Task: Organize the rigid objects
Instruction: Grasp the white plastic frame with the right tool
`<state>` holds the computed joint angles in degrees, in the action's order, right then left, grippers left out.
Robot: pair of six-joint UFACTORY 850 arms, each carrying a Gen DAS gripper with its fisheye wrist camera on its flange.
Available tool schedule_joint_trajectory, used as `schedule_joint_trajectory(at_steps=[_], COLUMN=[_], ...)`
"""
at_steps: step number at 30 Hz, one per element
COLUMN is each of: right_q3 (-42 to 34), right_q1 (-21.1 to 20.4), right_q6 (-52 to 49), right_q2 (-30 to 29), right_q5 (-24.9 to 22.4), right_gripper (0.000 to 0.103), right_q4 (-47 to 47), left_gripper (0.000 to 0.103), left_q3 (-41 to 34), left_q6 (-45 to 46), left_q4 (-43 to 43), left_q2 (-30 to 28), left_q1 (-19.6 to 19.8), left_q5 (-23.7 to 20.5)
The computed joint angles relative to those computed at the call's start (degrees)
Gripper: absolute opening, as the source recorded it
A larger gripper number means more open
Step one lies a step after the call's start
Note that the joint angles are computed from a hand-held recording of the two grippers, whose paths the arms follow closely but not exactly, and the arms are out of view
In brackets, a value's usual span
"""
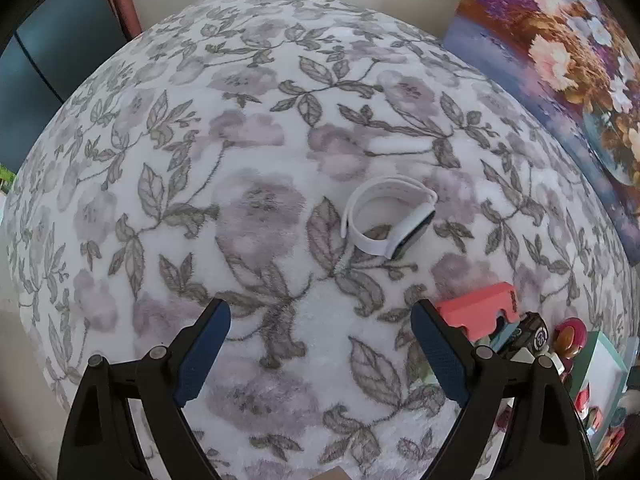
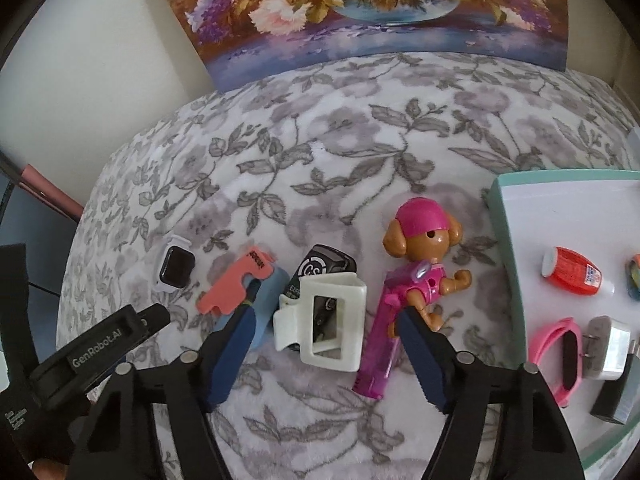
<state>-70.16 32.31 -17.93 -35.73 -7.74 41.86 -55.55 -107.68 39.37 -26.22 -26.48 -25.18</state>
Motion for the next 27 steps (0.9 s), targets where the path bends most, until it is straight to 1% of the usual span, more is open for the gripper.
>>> schedule_joint_trajectory(at_steps=[4,7,11,13,16,23,27], right_q3=[-0.9,-1.5,-2.0,-2.2,-2.5,-2.2,-1.4], right_q1=[0.1,0.2,0.5,0.8,0.7,0.2,-0.3], right_q6=[-2.6,-2.2,1.7,5.4,3.8,2.0,0.4], right_q2=[-0.8,-1.4,-1.7,-1.9,-2.2,-1.5,0.1], right_q5=[-0.2,-0.4,-0.3,-0.4,-1.1,-2.4,-2.0], right_gripper=[0.065,0.062,0.059,0.054,0.049,0.049,0.049], right_q4=[2.6,2.2,-2.2,-6.5,-4.9,-2.9,-2.0], left_gripper=[0.092,0.092,0.092,0.092,0.092,0.092,0.092], left_q3=[0.2,0.0,-0.6,-0.9,-1.1,-1.5,-2.1], left_q6=[-0.5,0.2,1.3,1.8,2.2,3.7,3.7], left_q4=[0.3,-0.2,-0.6,-0.6,-0.7,-1.4,-0.7], left_q2=[-0.1,-0.4,-1.0,-1.2,-1.3,-1.6,-2.0], left_q1=[0.1,0.0,0.2,0.1,0.0,0.0,-0.1], left_q5=[0.3,0.6,0.5,0.4,0.1,0.3,0.9])
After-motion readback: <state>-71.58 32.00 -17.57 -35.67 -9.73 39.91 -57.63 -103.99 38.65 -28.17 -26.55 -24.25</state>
